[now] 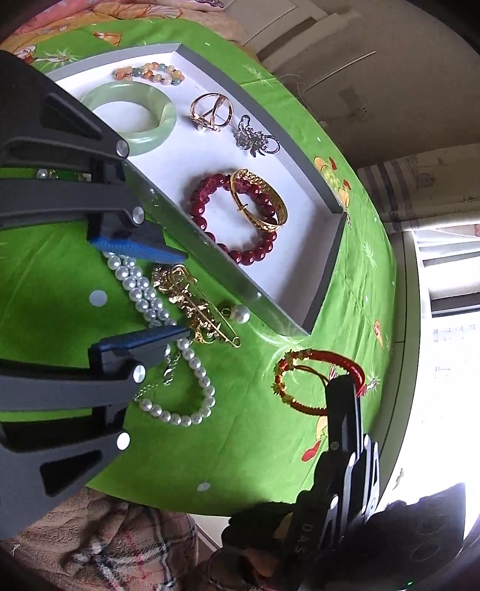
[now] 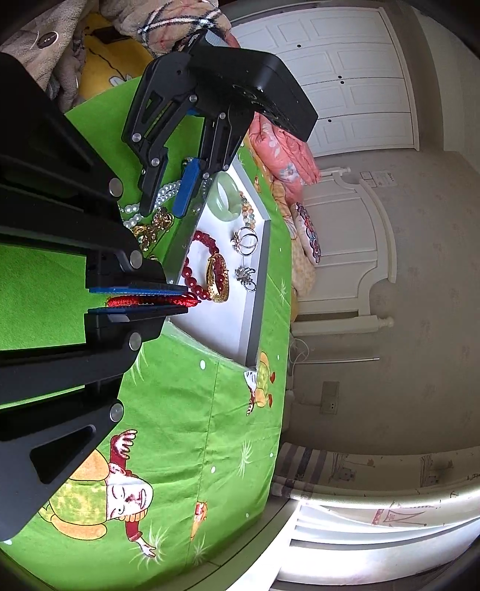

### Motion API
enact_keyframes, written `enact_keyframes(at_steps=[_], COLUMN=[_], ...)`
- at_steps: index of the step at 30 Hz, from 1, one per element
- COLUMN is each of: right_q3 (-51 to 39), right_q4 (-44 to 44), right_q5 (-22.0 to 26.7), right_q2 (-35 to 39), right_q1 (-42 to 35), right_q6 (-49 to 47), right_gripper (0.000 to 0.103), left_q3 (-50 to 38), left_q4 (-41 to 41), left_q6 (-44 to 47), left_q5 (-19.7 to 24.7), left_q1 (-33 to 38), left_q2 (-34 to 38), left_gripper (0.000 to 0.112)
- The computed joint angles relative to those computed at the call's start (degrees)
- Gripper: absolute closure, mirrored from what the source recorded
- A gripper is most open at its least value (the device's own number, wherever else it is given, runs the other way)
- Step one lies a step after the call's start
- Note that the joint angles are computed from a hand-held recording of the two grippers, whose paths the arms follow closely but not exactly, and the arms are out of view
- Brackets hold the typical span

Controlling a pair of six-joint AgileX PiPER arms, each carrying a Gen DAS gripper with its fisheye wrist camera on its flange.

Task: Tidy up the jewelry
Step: 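Grasp the gold safety-pin brooch with the left tool while the right tool holds the red bracelet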

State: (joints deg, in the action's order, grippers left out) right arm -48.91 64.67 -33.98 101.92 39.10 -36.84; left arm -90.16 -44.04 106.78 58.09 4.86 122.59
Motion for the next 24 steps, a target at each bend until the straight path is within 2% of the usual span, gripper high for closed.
enact_keyframes(at_steps=[6,7,8,10,18,21,24], right_q3=[0.1,0.1,0.2,0.2,-0.4,-0.6,-0.3], right_q4=[-0.6,-0.6,-0.6,-0.9,-0.3,0.1,-0.7], right_q5=[0.3,0.3,0.3,0.5,1.4,1.4,1.7], right_q2=[0.0,0.0,0.0,-0.1,0.2,0.3,0.2], right_q1=[-0.1,-0.1,0.0,-0.3,-0.7,-0.6,-0.9], right_q6=[0.8,1.0,1.1,1.3,0.2,-0.2,0.8], right_gripper=[0.097,0.097,0.097,0.097,0.097,0.097,0.097], left_q3=[-3.0,-2.8,-3.3,-2.3,2.3,1.0,-0.7], left_q4=[2.2,2.8,3.1,2.9,2.7,3.0,3.6], left_q6=[-1.8,-1.9,-2.1,-1.4,1.4,-0.3,-1.6], left_q5=[1.1,1.2,2.1,2.5,1.2,0.4,1.8], left_q1=[-1.6,-1.8,-1.8,-1.6,-0.1,-1.4,-1.9], left_q2=[1.7,1.7,2.1,1.8,-0.8,-0.1,0.8], left_gripper=[0.080,0.081,0.089,0.090,0.088,0.084,0.084])
